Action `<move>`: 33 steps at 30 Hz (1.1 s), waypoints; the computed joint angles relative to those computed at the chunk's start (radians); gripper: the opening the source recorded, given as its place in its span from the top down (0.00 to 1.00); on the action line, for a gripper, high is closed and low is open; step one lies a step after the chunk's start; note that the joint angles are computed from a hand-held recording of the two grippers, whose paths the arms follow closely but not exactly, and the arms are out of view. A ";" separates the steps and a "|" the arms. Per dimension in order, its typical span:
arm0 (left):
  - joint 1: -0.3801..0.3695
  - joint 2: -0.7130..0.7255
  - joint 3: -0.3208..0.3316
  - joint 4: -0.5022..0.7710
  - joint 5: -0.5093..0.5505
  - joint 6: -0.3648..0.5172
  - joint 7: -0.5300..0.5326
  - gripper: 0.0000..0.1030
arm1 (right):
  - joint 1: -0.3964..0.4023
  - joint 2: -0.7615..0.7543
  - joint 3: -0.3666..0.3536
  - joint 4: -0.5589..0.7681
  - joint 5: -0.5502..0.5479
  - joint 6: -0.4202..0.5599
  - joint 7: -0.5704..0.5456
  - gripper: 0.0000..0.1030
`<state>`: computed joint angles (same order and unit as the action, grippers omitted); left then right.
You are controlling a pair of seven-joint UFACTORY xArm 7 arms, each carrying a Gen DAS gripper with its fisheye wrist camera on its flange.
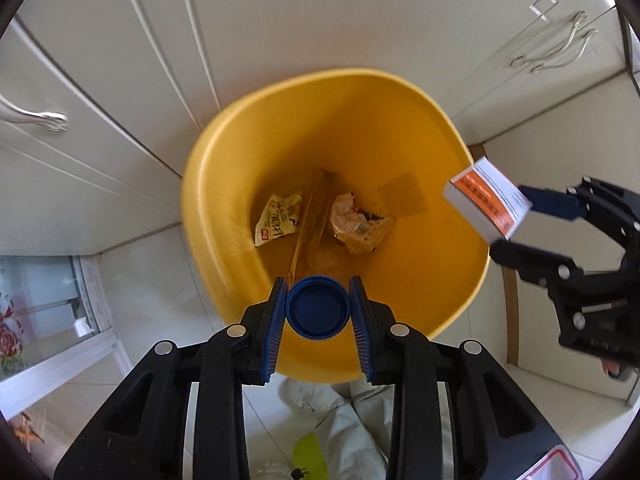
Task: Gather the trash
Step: 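Open both tools to drop the cap and medicine box into the bin, then raise both tools from the bin back toward the counter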
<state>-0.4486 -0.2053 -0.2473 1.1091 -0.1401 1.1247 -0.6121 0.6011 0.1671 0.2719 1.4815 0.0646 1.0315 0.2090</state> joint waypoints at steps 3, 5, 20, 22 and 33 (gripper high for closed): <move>0.002 0.018 0.007 -0.002 -0.011 -0.011 0.018 0.69 | -0.003 0.023 -0.002 0.003 0.007 -0.003 -0.004 0.47; 0.003 0.031 0.009 0.002 -0.015 -0.016 0.025 0.69 | -0.004 0.031 -0.004 0.004 0.010 -0.004 -0.006 0.41; 0.002 0.038 0.004 0.031 0.014 -0.012 0.008 0.35 | -0.019 -0.026 -0.007 -0.015 0.011 -0.007 0.014 0.31; 0.003 0.040 0.003 0.042 0.021 -0.005 0.004 0.35 | -0.021 -0.038 -0.007 -0.017 0.011 -0.004 0.014 0.31; 0.013 -0.026 -0.007 0.111 0.053 0.092 -0.049 0.35 | -0.020 -0.121 0.004 0.014 0.003 0.038 0.056 0.31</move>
